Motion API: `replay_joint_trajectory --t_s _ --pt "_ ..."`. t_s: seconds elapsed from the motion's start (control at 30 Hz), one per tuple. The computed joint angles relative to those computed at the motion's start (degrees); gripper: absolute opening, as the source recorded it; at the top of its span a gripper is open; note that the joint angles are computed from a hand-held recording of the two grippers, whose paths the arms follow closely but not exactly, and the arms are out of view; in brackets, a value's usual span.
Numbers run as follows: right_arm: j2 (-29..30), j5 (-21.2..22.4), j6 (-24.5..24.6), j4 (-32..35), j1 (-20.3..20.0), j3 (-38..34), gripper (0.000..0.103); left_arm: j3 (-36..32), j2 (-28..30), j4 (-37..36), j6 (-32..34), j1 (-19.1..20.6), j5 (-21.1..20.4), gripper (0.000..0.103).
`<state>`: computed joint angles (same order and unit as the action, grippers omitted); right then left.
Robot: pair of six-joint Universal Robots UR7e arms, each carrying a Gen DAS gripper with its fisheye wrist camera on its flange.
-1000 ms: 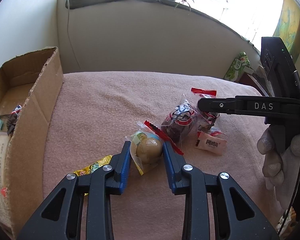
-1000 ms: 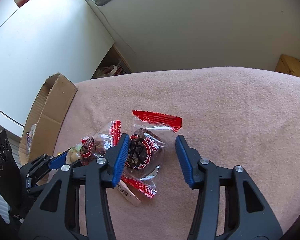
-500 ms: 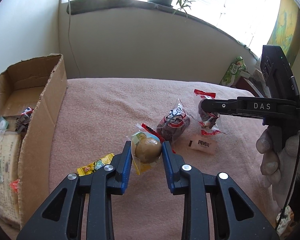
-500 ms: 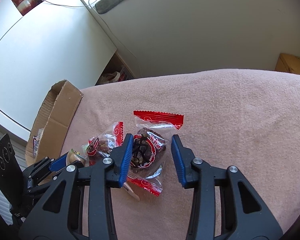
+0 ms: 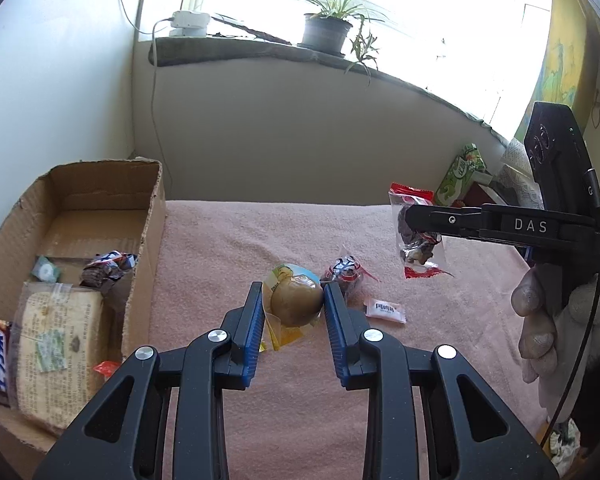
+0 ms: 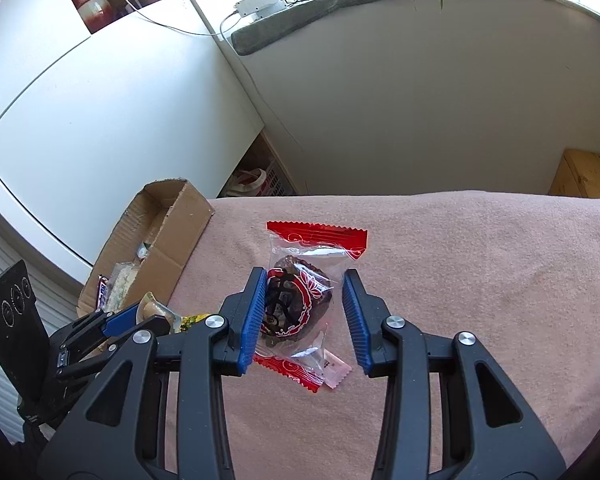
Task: Organize snacks
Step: 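Carry the round snack and candy bag into the box with both tools and release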
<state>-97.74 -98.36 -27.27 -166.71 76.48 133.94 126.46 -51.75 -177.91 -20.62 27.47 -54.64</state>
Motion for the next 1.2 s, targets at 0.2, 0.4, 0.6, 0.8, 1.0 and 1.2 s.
replay_joint_trajectory --t_s 0.2,0.4,0.6,0.8,1.0,1.2 --pt "1.53 -0.82 0.57 -0.97 4.67 -0.04 0.040 2.14 -3.26 -1.03 -0.36 -0.01 1.99 0.028" --pt "4.61 -1.66 1.53 -2.03 9.15 -0.61 0.040 3.59 -5.58 -1.64 -0.74 0.19 4.27 0.028" --pt "8.53 -2.46 2.22 -3.22 12.82 -1.91 0.040 5.83 -9.07 -1.55 -1.07 0.75 6.36 0.028" --pt "12.26 -2.57 2.82 -4.38 15.41 -3.12 0.040 6.85 -11.18 -2.18 -0.39 2.09 7.95 0.028" --pt "17.13 -3.36 2.86 -5.46 17.66 -5.03 0.040 6.61 -12.24 -1.84 0.89 4.18 9.06 0.028" --pt "21.21 -3.52 2.78 -5.44 18.52 -7.59 0.040 5.74 -12.79 -1.64 2.63 6.27 9.56 0.028"
